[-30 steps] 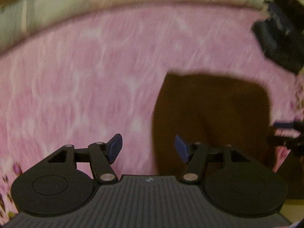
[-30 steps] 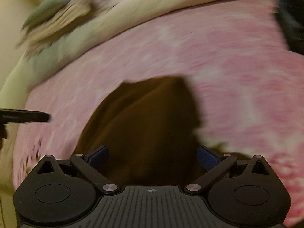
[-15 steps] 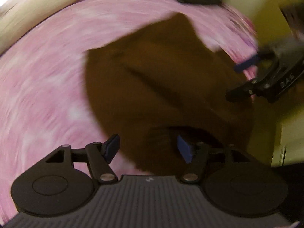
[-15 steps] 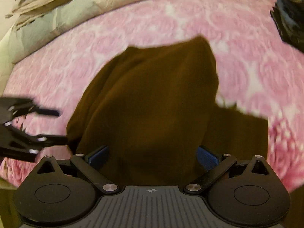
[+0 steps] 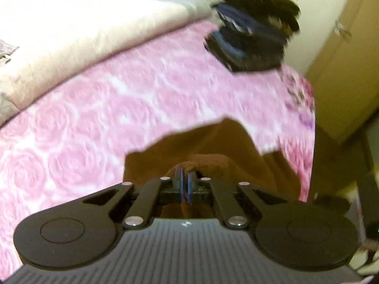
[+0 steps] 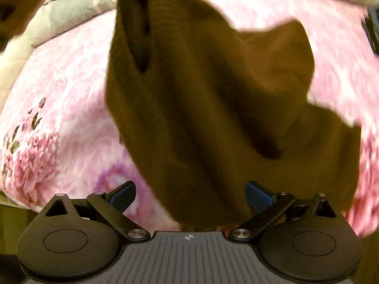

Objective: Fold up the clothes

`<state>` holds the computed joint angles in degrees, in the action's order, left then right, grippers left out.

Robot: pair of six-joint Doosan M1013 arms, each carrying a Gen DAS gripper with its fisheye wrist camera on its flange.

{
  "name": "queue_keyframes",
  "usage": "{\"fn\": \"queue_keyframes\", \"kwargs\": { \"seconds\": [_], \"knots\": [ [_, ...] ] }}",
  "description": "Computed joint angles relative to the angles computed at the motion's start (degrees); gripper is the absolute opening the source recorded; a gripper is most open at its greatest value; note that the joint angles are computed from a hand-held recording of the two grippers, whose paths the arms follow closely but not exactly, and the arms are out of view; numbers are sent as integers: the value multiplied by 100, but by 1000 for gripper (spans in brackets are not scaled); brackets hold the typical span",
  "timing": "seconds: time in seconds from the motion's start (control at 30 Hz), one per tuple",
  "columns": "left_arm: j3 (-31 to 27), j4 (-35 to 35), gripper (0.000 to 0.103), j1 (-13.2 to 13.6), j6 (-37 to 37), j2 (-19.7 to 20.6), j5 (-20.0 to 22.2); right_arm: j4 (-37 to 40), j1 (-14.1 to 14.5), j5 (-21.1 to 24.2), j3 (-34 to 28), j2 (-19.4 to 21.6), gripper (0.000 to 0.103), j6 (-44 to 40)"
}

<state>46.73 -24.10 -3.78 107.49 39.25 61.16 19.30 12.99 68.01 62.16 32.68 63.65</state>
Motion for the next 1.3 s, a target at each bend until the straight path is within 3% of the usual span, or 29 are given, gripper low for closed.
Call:
{"fn": "queue_keyframes", "kwargs": {
  "seconds": [0.17,0.2,0.23,0.27,0.3,0.37,0.57,0.7,0.8,0.9,1.13,1.3],
  "knots": [
    [-419,-66,1,-49,-139,196,-19,47,83,-436,-138,112,101,-646],
    [-399,-59,1,-59,-147,182,-36,66,87,-444,-184,136,91,-727],
    [-405,-19,1,-62,-188,180,-27,82,88,-432,-235,160,72,-794],
    [-441,50,1,-61,-258,192,8,99,90,-419,-290,186,35,-861],
    [-476,117,1,-60,-327,203,43,40,86,-479,-300,168,25,-822],
    [-568,249,1,-50,-541,230,119,139,-5,-519,-352,118,18,-711],
    [-846,211,1,50,-829,250,184,295,-355,-766,-924,90,12,-327],
    [-858,210,1,-11,-932,178,-190,468,-573,-867,-1771,386,11,-409],
    [-672,161,0,-75,-908,-12,-599,635,-715,-1124,-2010,386,11,-497],
    [-337,-120,0,-88,-492,-314,-998,681,-709,-1655,-1812,140,11,-402],
    [644,-1233,0,54,1009,-1277,-1681,834,-517,-3241,-318,-1137,11,-138],
    [1061,-1967,0,116,1814,-1865,-1904,691,-347,-3795,-33,-1695,11,-170]
  ]
}}
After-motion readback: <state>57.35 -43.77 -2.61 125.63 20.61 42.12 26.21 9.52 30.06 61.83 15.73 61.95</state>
